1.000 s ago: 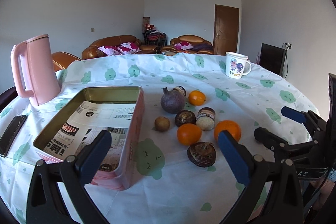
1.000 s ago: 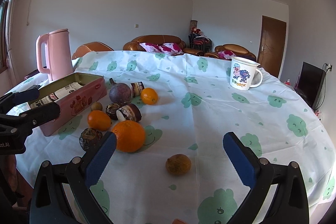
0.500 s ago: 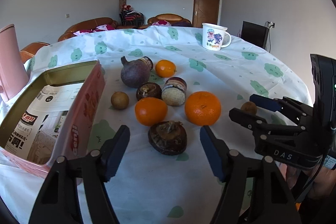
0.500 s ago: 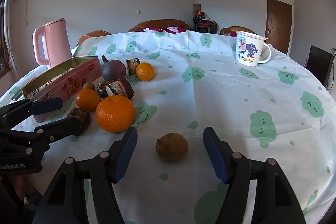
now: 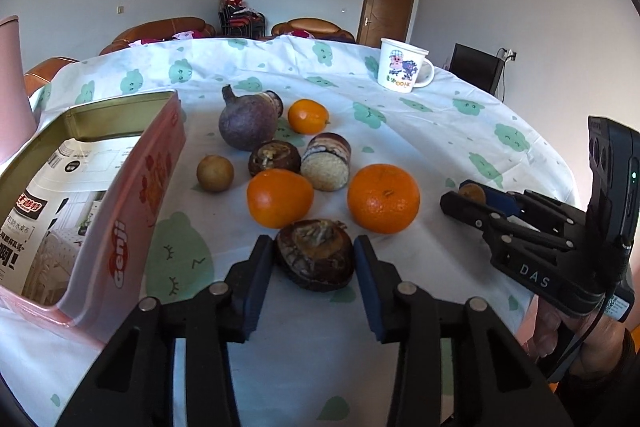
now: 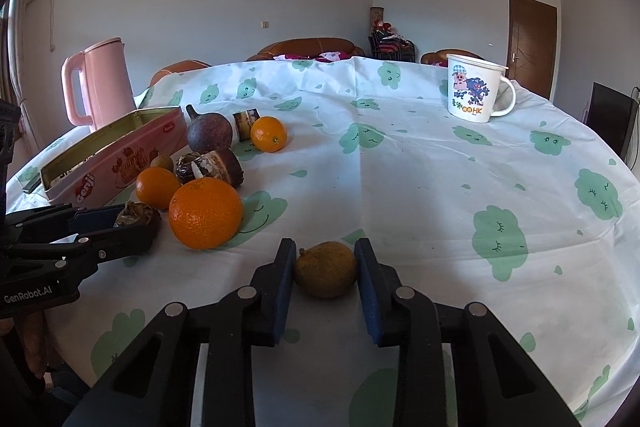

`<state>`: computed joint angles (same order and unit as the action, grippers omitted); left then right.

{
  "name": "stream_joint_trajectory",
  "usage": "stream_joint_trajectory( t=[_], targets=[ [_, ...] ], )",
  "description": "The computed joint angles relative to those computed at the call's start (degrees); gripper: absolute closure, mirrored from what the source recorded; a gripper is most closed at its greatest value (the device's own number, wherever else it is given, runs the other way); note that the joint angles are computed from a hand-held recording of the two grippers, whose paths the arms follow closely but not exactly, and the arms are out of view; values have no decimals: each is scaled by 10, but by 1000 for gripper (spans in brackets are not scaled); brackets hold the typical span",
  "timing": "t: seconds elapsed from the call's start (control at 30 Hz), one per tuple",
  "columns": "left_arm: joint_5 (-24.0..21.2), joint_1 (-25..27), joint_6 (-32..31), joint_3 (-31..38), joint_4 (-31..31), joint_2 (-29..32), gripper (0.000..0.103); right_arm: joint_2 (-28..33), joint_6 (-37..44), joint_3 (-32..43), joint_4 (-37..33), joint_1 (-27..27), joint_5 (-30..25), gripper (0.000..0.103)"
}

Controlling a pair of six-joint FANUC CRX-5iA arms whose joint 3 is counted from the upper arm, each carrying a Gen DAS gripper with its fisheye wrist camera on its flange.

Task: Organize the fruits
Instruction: 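Grasp the dark brown mangosteen with the left tool while the right tool grasps a brown kiwi, then carry the mangosteen and kiwi with both tools over the pink tin box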

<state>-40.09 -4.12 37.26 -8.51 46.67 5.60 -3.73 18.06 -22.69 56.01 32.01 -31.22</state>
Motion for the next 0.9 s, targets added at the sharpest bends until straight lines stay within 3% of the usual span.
stream_joint_trajectory(
  t=[0.57, 0.9],
  targets=[
    [85, -9, -102, -62, 90, -50, 60, -19, -61, -20, 113, -2, 76, 71],
    [117, -5, -118, -75, 116, -63, 60, 3, -24, 13, 100, 8, 99, 71]
  ],
)
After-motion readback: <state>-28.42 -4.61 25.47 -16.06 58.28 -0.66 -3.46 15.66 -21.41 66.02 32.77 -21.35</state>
